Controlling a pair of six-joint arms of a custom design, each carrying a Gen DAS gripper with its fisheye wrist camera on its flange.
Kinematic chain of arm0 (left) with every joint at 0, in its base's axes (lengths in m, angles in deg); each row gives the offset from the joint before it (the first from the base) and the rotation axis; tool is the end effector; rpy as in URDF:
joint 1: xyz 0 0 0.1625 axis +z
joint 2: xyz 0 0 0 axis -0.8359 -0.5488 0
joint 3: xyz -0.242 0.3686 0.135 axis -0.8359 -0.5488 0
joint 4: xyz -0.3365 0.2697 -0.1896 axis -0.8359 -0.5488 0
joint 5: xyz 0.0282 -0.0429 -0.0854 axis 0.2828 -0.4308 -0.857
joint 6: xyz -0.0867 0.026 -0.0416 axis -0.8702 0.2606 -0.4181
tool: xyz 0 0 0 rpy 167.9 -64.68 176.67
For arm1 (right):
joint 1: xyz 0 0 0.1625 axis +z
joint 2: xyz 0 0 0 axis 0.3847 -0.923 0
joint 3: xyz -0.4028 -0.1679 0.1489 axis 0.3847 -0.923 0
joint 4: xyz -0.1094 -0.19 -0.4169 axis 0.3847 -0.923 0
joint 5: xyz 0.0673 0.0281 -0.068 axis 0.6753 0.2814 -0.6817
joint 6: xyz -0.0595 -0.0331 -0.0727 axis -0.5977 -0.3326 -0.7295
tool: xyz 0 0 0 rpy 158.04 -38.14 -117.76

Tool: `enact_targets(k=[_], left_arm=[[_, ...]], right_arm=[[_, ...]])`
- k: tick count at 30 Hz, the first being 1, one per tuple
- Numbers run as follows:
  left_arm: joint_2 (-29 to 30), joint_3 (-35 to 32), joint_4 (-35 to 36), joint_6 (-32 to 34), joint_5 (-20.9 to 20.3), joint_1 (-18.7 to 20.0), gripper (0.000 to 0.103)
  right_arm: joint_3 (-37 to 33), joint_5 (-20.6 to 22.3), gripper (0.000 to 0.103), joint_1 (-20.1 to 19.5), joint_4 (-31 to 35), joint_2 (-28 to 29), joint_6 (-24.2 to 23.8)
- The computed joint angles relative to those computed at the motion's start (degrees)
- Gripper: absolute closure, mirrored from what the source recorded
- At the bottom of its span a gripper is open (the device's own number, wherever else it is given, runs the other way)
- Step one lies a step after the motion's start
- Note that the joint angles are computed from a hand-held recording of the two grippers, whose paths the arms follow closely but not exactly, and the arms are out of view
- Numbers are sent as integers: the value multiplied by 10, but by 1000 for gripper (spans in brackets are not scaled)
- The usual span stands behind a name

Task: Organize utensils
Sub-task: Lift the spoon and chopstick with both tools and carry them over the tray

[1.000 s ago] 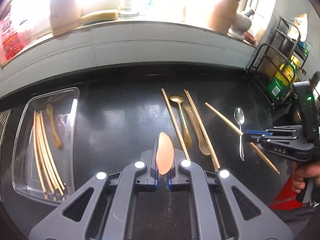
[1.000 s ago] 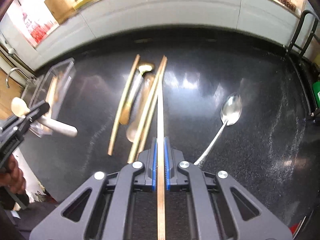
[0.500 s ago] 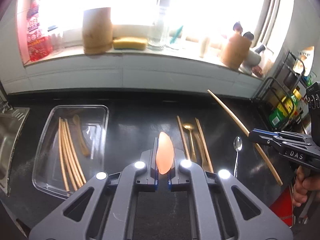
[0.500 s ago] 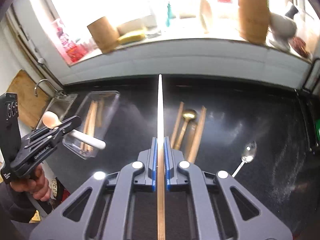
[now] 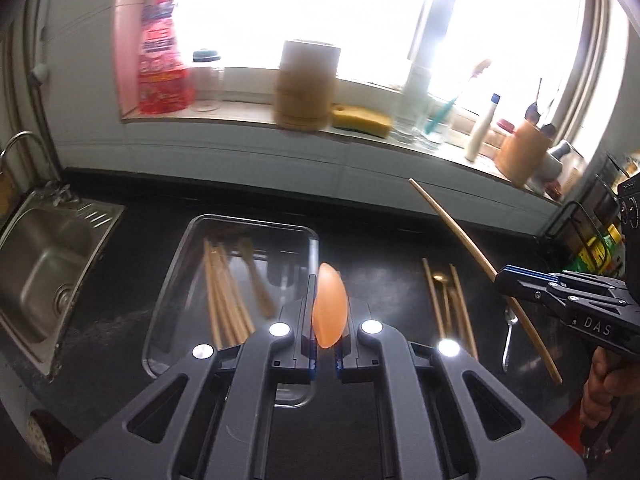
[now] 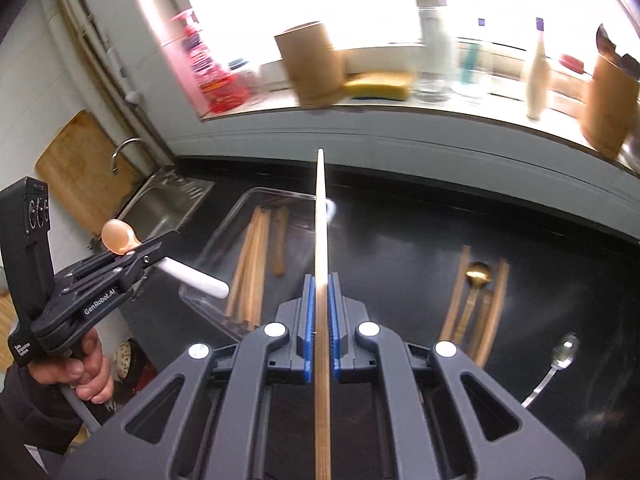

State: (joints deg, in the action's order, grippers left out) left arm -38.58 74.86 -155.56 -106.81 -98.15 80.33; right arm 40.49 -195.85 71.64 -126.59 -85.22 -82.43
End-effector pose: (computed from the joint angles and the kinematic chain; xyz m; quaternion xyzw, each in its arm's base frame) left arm -0.4460 -0.4188 0.0754 0.2014 0.8978 -0.3089 0.2408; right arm 0.1312 -0.4316 0.4152 0.1683 -0.9269 0.2598 0.2124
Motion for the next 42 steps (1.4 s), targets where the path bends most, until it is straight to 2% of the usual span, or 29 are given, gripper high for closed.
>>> enact_targets(k=[10, 17, 31, 42], left_arm=[[-91, 50, 51, -31, 31, 24, 97], [-101, 56, 37, -4, 18, 41, 97], [-49, 25, -19, 54, -52, 95, 97], [-6, -18, -12, 66, -106, 155, 97]], right_arm=[[-10, -3, 96, 75, -35, 113, 39], [-24, -7, 96, 85, -48, 158, 55], [-56, -3, 96, 57, -39, 204, 66], [-98, 36, 96, 6, -1, 262, 102]])
